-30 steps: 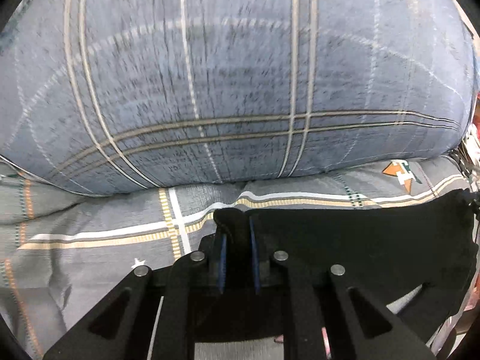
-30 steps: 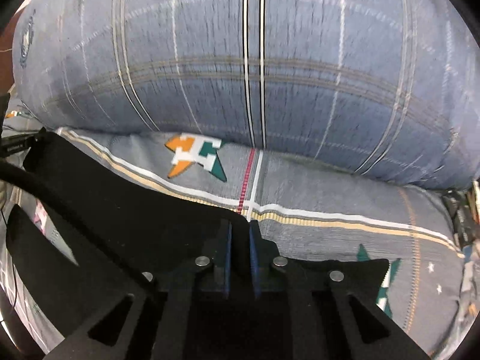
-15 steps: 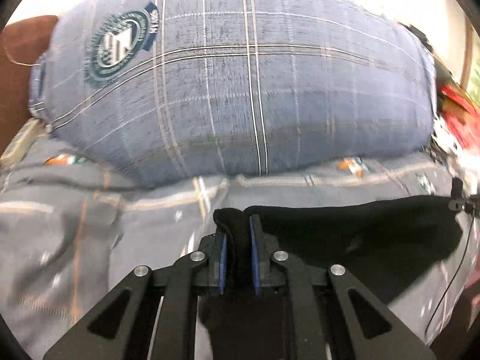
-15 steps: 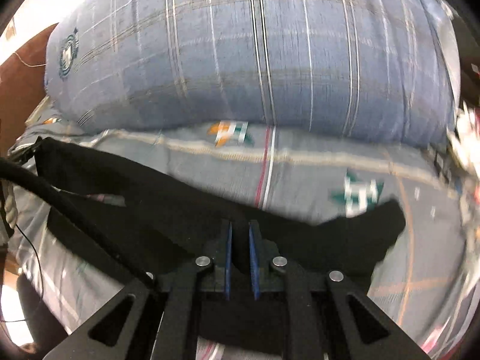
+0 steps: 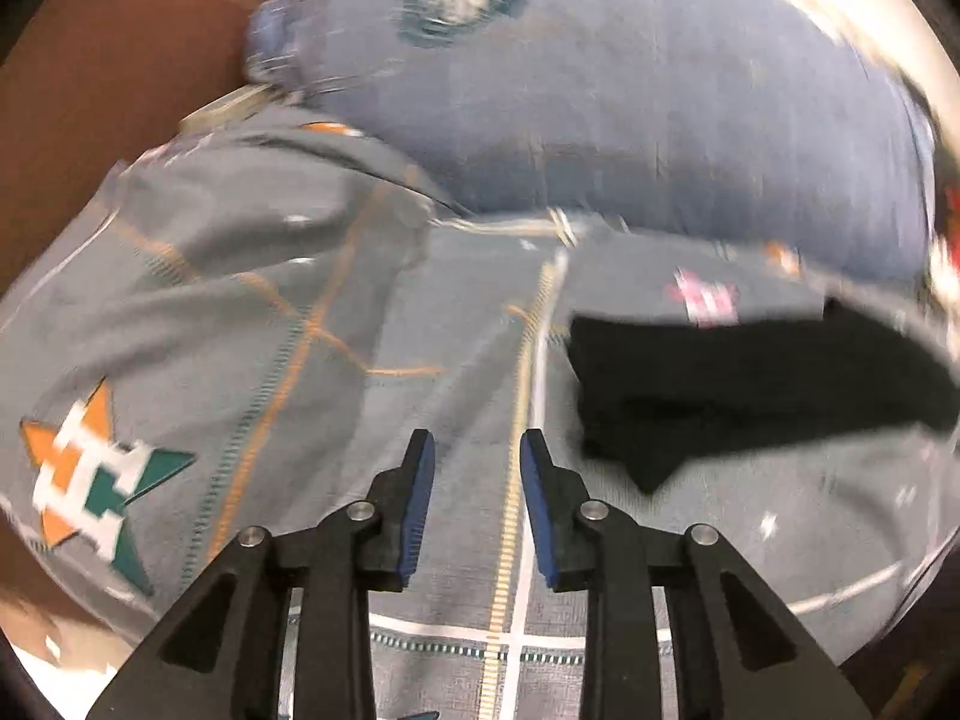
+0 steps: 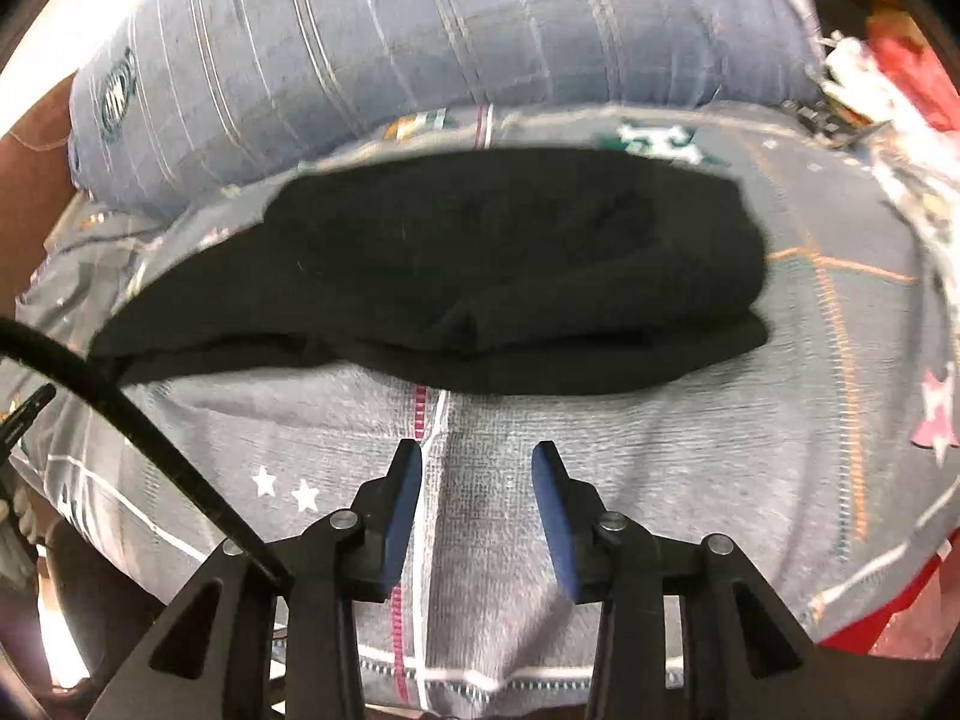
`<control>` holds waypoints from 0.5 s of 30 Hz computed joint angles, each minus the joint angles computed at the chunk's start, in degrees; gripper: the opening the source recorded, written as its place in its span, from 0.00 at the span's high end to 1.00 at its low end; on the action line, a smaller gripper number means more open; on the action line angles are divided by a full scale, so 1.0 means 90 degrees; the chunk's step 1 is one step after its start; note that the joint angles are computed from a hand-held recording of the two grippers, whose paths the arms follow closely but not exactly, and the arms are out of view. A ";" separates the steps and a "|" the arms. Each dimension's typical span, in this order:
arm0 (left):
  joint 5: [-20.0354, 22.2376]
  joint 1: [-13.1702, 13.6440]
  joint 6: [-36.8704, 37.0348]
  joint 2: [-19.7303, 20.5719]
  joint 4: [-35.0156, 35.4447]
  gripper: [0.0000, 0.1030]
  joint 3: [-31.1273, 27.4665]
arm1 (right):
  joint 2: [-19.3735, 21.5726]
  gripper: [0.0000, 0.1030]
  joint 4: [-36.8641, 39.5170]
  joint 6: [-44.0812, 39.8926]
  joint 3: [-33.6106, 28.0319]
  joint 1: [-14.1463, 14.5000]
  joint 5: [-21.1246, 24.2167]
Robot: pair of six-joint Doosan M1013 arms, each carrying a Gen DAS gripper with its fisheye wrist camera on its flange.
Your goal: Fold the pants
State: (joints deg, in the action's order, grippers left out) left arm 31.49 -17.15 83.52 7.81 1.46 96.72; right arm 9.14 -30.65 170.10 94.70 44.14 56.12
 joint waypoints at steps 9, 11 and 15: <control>0.0686 -0.0076 0.1124 0.0368 -0.2151 0.50 -0.0526 | 0.0209 0.48 -0.0052 0.0304 -0.0343 0.0010 -0.1186; 0.1056 0.0036 0.1539 0.0492 -0.3041 0.50 -0.0575 | 0.0374 0.48 0.0300 -0.0011 -0.0484 -0.0055 -0.1653; 0.1915 0.0447 0.2516 0.0698 -0.5440 0.48 -0.0499 | 0.0794 0.47 0.1238 -0.1083 -0.0909 -0.0110 -0.2243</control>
State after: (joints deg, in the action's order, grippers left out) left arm 48.72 -13.13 106.16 14.09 -47.50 92.23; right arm 16.28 -19.51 160.35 86.52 43.14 35.93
